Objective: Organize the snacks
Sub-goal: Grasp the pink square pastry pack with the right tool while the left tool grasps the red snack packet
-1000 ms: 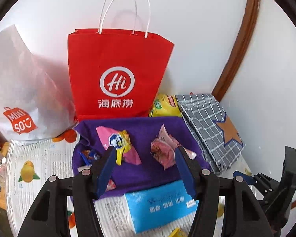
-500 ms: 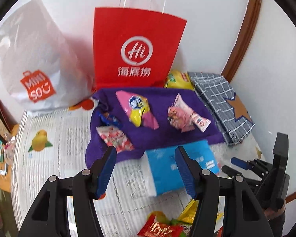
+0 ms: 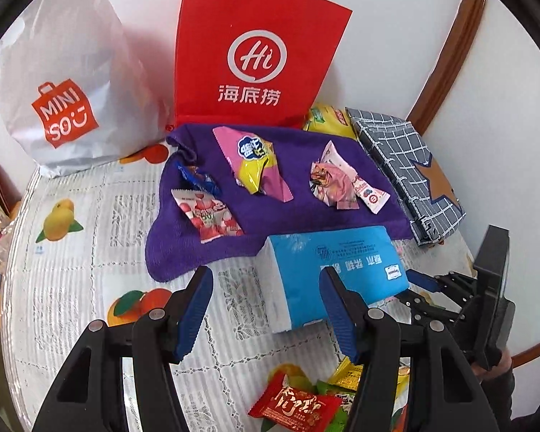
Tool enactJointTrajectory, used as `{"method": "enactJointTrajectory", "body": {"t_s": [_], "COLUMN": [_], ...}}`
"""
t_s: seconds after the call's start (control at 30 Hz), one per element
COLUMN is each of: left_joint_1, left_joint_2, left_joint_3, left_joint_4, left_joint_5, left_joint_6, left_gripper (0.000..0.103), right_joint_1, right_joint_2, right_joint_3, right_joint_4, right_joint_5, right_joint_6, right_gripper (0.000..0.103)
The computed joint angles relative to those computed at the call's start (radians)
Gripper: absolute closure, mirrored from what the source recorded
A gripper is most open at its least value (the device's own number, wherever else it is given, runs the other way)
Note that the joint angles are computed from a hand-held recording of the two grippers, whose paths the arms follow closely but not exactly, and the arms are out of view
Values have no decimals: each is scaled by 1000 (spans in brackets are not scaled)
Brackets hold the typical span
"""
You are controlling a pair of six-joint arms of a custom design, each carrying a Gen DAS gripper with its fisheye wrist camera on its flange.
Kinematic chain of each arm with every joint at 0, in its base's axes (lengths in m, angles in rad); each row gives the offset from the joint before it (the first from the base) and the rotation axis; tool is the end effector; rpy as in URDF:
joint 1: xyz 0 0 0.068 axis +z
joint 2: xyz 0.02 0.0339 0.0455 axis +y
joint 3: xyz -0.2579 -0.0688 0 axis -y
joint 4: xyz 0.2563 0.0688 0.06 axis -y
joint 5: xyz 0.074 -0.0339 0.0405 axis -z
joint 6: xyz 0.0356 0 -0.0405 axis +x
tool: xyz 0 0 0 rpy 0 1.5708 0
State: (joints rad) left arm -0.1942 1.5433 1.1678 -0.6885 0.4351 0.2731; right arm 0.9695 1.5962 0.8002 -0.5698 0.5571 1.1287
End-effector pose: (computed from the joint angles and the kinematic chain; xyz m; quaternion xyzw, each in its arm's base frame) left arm 0.3159 -0.0774 0.2402 0.2715 0.9070 -0.1991 0.2528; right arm 0.1682 0.2119 0.1281 0.1041 0.9511 -0.0510 0.2862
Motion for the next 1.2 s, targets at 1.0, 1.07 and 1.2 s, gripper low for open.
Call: {"method": "enactJointTrajectory", "body": {"t_s": [1.0, 1.07, 1.2], "left_joint_1": [38, 38, 40], "left_joint_2": [13, 14, 15], "left_joint_3": [-142, -150, -169], "left_joint_4": [60, 65, 68], "left_joint_5": [-28, -29, -40], "left_joint_6": [-11, -11, -11], "left_gripper": [44, 44, 44], "right_joint_1": [-69, -51, -49], "right_joint_2": [-22, -29, -40], "right_joint_3": [-149, -169, -185], "right_joint_4": [225, 244, 259], "right_joint_5": [41, 59, 63], "right_joint_6": [-14, -1, 11], "right_gripper": [64, 64, 64]}}
